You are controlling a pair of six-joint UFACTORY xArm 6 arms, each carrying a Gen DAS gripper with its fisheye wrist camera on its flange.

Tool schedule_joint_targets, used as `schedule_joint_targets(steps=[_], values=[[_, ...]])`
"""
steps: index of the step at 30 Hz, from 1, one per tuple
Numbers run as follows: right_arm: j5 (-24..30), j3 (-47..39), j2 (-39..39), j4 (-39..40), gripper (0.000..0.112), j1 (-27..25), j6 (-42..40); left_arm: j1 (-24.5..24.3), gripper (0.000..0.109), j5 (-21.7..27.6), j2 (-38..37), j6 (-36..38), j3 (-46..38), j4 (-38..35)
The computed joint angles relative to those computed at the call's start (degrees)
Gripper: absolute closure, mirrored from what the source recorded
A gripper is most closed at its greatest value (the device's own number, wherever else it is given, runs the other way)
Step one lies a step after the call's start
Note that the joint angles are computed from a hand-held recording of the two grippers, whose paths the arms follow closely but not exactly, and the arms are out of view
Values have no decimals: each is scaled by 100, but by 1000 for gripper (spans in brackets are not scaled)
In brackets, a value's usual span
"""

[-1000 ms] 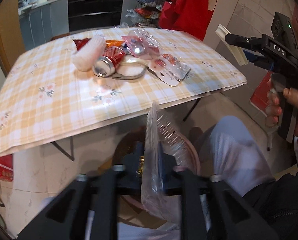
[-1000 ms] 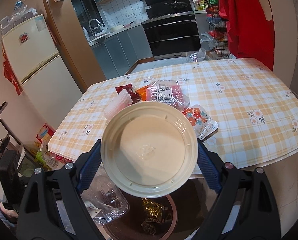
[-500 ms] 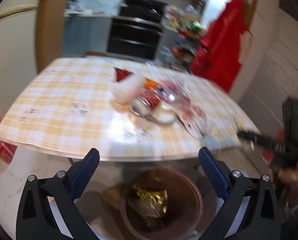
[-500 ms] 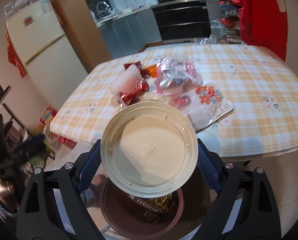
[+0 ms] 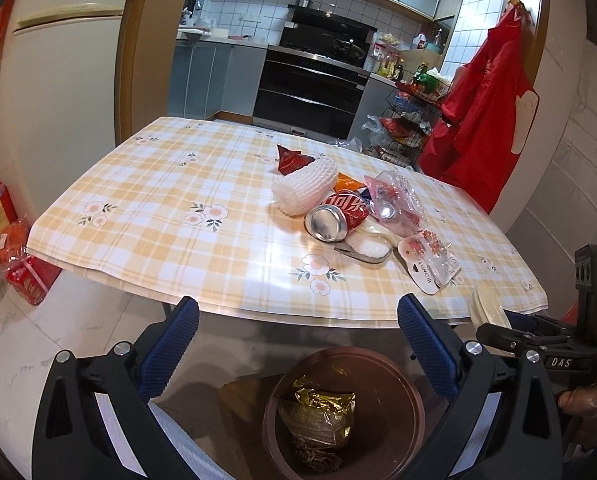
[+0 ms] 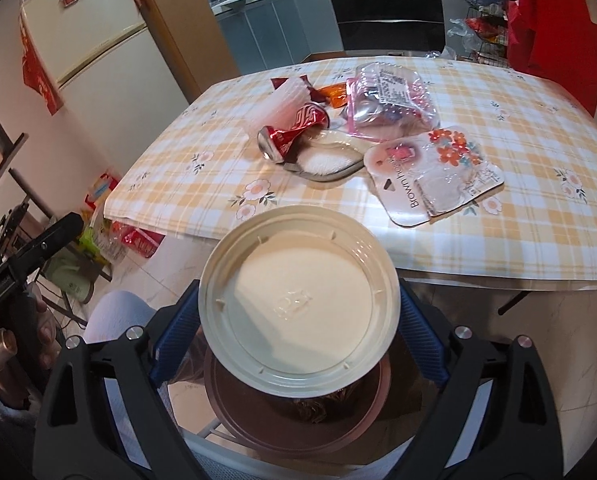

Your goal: Collect trash

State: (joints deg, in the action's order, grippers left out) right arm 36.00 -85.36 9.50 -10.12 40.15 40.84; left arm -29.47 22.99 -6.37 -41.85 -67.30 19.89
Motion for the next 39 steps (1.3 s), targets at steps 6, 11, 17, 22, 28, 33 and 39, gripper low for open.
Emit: schedule_joint_targets(steps=[6,11,17,22,28,33,39], values=[[55,-117,110,177,17,26,-141,29,11,-8,0,-59,33,6],[79,-119,112,47,16,11,-34,36,11,-2,8,-48,31,17],[141,-5,17,-269,15,-69,364,52,11,56,43,-52,10,59],[120,133,-67,-417,15,-138,564,41,11,137,93,-76,-36,102],[161,242,-111,-614,15,-275,659,3,11,318,317,87,-251,78],[79,384,-132,-601,15,-438,695,-17,11,493,625,351,-540,-53],[165,289,1,-554,15,-649,611,-66,11,835,1507,1318,-1603,-265]])
